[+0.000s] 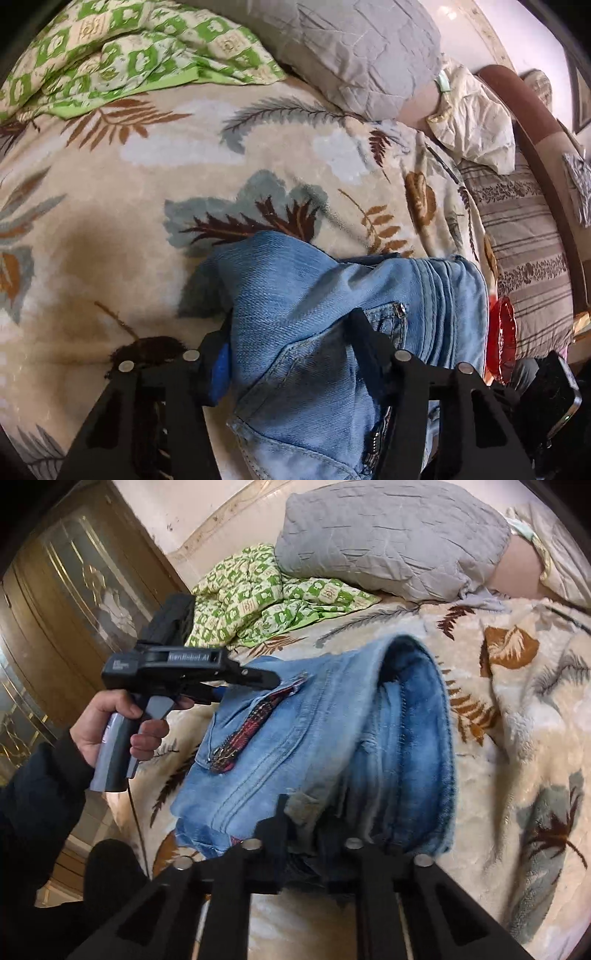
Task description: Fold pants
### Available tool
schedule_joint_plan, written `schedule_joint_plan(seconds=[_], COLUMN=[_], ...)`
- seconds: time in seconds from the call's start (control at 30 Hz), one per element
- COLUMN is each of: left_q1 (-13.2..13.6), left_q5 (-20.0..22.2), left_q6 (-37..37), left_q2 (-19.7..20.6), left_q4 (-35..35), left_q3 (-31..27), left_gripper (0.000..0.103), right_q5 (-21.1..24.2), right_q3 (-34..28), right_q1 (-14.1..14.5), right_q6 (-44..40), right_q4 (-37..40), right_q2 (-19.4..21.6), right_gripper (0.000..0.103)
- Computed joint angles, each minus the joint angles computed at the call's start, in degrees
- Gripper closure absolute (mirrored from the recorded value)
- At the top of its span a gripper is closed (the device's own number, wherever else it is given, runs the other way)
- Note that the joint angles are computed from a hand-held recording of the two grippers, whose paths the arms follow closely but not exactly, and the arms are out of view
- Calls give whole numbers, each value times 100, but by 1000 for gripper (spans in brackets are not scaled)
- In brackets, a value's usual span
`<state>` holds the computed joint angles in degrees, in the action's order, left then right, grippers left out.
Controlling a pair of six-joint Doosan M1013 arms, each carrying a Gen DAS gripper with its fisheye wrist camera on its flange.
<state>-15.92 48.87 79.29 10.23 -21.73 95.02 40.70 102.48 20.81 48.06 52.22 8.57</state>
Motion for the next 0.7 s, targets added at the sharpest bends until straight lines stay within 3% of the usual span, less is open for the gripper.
schedule_joint_plan(seconds=[0.13, 0.2, 0.27, 0.37, 0.43, 0.5, 0.53, 0.57, 0.63, 0.7], left_q1=[69, 116, 160, 84, 106, 120, 79, 25, -187, -473], left_q5=[-17, -63, -62, -315, -506, -646, -736, -800, -863, -842], left_q6=[29, -113, -284, -64, 125, 598, 779, 928, 1026, 943], left_q2=[45, 63, 85, -55, -227, -442, -585, -723, -999, -1234], left_q4=[-148, -177, -174, -89, -302, -573, -521, -394, 243, 1160], left_q3=[25, 42, 58, 169, 320, 500, 601, 694, 862, 1024], left_gripper=[46, 54, 54, 48, 35, 5, 3, 2, 0, 0], right_q5=[-28, -38, -61, -37, 87, 206, 315, 376, 80, 43], right_q3=[126, 166, 188, 164, 150, 105, 88, 83, 124, 38], right_q1=[-81, -123, -140, -136, -189, -220, -265, -294, -296, -326], right_q6=[-1, -33, -37, -34, -74, 136, 106, 35, 3, -6], right_q4=[-98, -29, 25, -10, 120, -26, 33, 134, 151, 183], right_q2=[-27, -28, -24, -34, -53, -96, -123, -147, -291, -308], right_gripper=[94, 94, 94, 93, 89, 75, 60, 33, 7, 7])
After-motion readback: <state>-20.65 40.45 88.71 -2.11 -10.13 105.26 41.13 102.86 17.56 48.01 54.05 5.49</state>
